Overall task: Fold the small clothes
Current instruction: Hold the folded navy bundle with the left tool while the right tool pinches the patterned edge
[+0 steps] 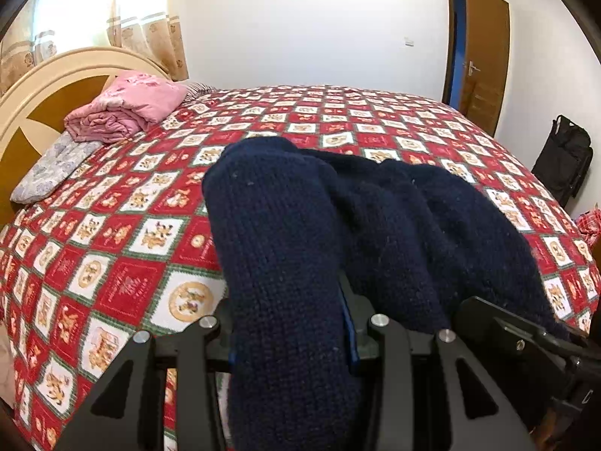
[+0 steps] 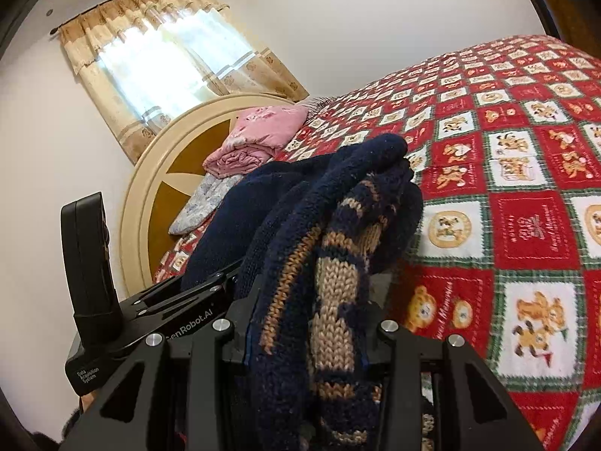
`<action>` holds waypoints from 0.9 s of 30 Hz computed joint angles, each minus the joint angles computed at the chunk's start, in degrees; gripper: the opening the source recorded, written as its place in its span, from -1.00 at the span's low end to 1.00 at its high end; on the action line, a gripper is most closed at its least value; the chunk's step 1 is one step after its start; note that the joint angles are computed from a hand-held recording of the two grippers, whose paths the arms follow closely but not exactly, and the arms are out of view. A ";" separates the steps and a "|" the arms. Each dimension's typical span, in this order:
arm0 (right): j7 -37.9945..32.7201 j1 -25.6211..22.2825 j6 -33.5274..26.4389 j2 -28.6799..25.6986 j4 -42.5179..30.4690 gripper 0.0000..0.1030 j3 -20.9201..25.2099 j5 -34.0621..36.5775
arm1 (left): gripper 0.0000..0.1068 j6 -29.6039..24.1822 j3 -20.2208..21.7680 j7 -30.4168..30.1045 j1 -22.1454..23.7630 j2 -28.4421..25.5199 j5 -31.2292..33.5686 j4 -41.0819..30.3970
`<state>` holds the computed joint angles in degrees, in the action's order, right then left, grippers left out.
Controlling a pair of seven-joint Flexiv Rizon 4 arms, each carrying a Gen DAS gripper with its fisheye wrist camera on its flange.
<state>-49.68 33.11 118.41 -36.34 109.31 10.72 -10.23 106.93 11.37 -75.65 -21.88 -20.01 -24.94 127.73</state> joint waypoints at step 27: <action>7.56 -4.91 -6.39 -10.49 -9.74 -0.22 1.81 -5.72 | -0.16 -10.59 6.54 -2.89 -1.10 -9.43 3.68 -10.10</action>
